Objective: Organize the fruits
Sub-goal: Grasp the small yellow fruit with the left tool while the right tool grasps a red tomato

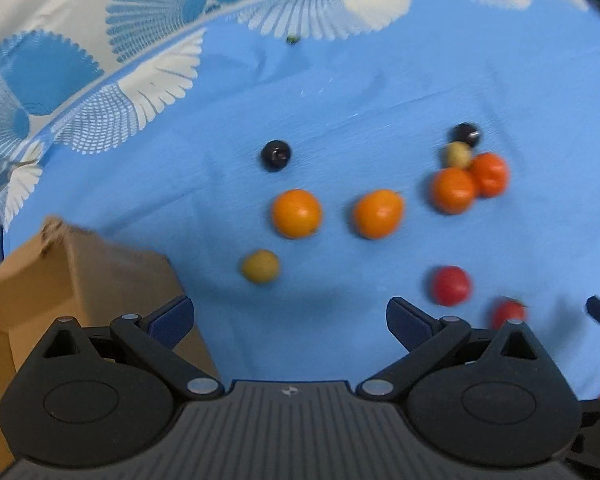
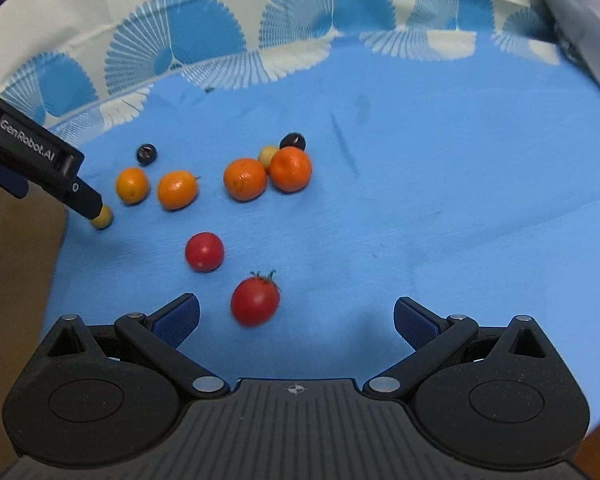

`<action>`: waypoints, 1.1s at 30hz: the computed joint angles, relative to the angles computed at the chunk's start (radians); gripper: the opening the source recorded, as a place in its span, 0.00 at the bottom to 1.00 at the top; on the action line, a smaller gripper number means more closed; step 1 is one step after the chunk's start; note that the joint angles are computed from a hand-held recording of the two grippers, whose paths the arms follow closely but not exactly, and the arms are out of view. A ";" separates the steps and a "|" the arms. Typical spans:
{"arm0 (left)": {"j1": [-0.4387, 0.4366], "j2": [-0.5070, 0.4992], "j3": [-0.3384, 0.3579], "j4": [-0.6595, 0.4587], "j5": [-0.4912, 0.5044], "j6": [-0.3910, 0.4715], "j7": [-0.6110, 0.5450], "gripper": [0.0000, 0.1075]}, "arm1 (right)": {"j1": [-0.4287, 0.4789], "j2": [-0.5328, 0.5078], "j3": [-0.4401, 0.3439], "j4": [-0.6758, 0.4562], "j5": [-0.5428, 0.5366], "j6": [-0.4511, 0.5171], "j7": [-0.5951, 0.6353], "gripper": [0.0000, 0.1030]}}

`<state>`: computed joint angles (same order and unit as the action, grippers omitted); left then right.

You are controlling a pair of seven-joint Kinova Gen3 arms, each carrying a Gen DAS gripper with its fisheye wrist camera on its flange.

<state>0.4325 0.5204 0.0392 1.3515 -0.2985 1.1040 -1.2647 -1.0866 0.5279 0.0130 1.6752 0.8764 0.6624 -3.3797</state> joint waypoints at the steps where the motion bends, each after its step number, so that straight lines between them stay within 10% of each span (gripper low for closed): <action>1: -0.005 0.027 -0.003 -0.024 -0.004 0.012 -0.005 0.95 | 0.019 0.013 -0.010 -0.015 -0.016 -0.001 0.027 0.99; 9: -0.004 0.153 -0.031 -0.134 -0.040 0.061 -0.069 0.95 | 0.023 0.108 0.022 -0.119 -0.102 0.024 0.158 1.00; 15: -0.057 0.191 -0.022 -0.180 0.036 0.106 -0.094 0.29 | -0.015 0.131 0.045 -0.160 -0.127 0.102 0.193 0.84; 19: -0.037 0.150 -0.047 -0.108 0.014 0.031 -0.054 0.29 | -0.054 0.111 0.068 -0.119 -0.062 0.084 0.118 0.32; 33: -0.042 -0.168 0.012 0.169 0.069 -0.159 0.031 0.29 | -0.100 -0.014 0.014 -0.026 0.090 0.142 -0.080 0.31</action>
